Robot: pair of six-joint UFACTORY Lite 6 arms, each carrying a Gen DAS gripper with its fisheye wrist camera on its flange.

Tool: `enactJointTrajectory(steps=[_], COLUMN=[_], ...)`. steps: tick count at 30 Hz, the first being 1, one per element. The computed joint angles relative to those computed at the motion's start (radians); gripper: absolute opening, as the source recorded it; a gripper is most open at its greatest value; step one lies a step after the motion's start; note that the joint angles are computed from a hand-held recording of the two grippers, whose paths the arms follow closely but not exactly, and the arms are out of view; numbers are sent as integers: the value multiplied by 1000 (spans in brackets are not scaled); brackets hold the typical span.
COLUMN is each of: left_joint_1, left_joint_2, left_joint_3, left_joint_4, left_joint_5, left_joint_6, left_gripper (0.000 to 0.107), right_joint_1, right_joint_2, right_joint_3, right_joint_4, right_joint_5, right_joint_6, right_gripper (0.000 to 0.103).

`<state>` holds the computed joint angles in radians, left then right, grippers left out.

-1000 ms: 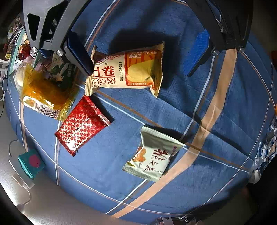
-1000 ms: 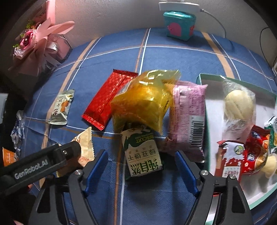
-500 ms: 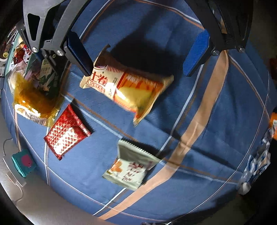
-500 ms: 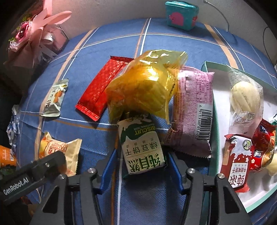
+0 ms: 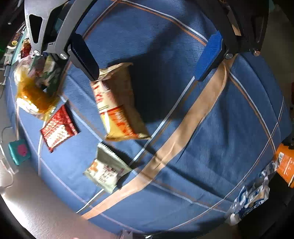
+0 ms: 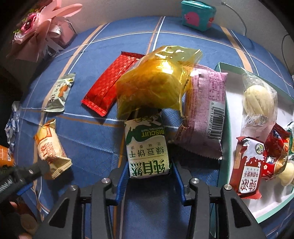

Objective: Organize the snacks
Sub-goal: 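Grasp the green-white BISCUIT pack with the right tool while the left tool reaches the yellow bread pack, then close the left tool on the yellow bread pack while the right tool holds the BISCUIT pack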

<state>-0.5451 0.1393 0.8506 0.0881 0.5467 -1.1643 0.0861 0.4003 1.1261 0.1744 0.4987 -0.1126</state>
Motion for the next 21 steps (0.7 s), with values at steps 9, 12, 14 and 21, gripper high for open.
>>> enactJointTrajectory(steps=[9,12,14,21], left_joint_1=[42,47,58,53], left_joint_2=[-10,37,65,143], left_joint_3=[-21,13,31,148], left_joint_4=[-49,-42,-30,26], left_joint_5=[-45,-43,-49,-10], left_joint_6=[91,88,97,70], left_gripper=[102,102,102,102], right_joint_1=[7,13,17,4], right_joint_2=[-78,-106,-113,-94], right_joint_3=[-83,-118,-127,-100], right_joint_4=[-34,-69,-80,-83], right_joint_5=[61,75,79,82], right_joint_6=[1,22,25,27], right_gripper=[46,46,46,56])
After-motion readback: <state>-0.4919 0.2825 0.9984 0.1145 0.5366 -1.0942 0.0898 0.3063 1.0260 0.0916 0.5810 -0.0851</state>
